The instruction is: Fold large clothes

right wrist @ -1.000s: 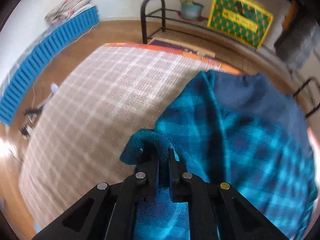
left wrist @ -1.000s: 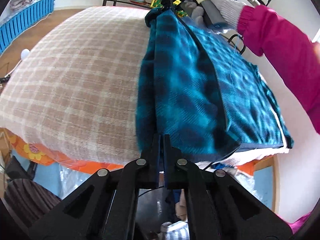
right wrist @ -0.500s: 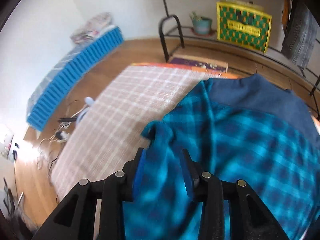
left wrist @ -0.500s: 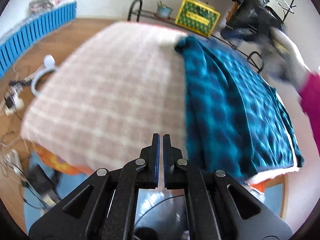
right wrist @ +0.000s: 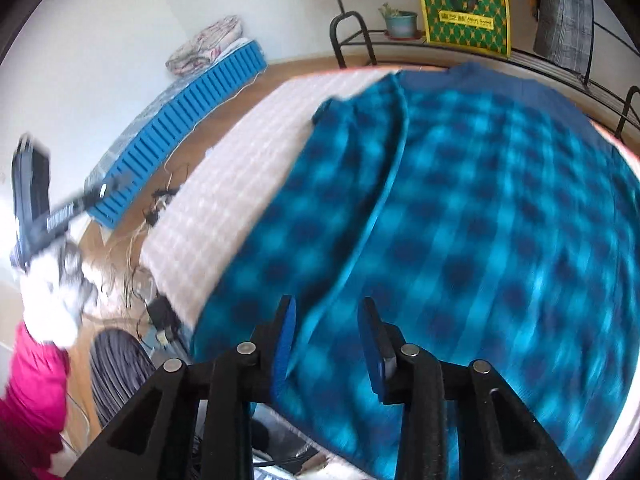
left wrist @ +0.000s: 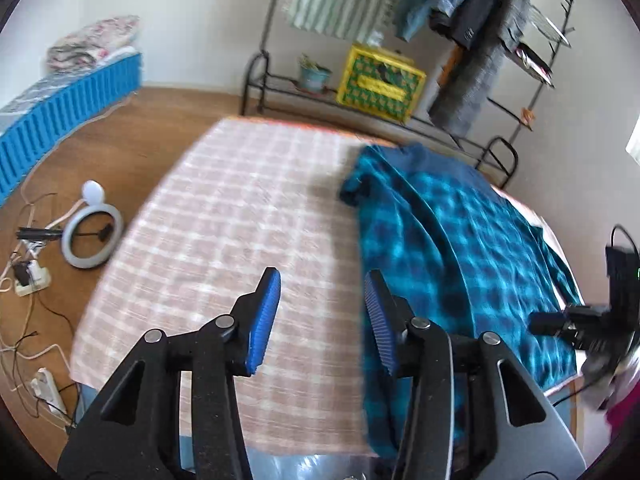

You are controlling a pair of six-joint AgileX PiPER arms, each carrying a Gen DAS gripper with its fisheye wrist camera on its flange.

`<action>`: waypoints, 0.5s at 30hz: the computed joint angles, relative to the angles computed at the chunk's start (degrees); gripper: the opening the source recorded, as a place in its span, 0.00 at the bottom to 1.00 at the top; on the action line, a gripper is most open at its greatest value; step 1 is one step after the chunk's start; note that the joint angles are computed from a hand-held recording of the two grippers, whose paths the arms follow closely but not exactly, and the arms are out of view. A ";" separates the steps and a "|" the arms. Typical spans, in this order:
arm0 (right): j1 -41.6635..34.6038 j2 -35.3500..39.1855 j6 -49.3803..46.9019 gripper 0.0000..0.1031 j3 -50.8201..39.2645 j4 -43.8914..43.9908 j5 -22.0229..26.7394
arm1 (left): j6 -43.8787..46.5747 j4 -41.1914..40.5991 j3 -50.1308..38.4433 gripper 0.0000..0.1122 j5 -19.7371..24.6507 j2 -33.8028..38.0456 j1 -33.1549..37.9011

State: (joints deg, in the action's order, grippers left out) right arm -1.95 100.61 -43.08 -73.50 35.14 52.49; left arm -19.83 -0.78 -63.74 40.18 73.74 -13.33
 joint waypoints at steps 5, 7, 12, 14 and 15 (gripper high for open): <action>2.29 1.22 -3.70 0.29 5.25 2.85 -3.39 | -3.41 -1.78 2.89 0.42 -0.28 1.74 -5.16; 3.52 2.63 -3.49 0.28 5.88 1.74 -4.51 | -4.89 -4.00 5.77 0.43 -1.45 1.21 -6.53; 5.84 4.00 -2.05 0.28 7.51 -4.95 -7.95 | -7.36 -8.62 14.98 0.59 -5.74 -0.57 -11.26; 6.48 4.30 -0.58 0.28 7.88 -7.68 -8.58 | -6.96 -12.21 17.61 0.59 -7.14 0.45 -12.44; 6.55 4.07 -0.58 0.28 8.08 -8.48 -8.44 | -6.00 -14.64 19.03 0.59 -8.19 1.07 -12.75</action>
State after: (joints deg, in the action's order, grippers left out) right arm 4.60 104.68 -43.66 -65.42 26.66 44.05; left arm -25.82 -15.43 -44.71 31.98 74.81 -26.08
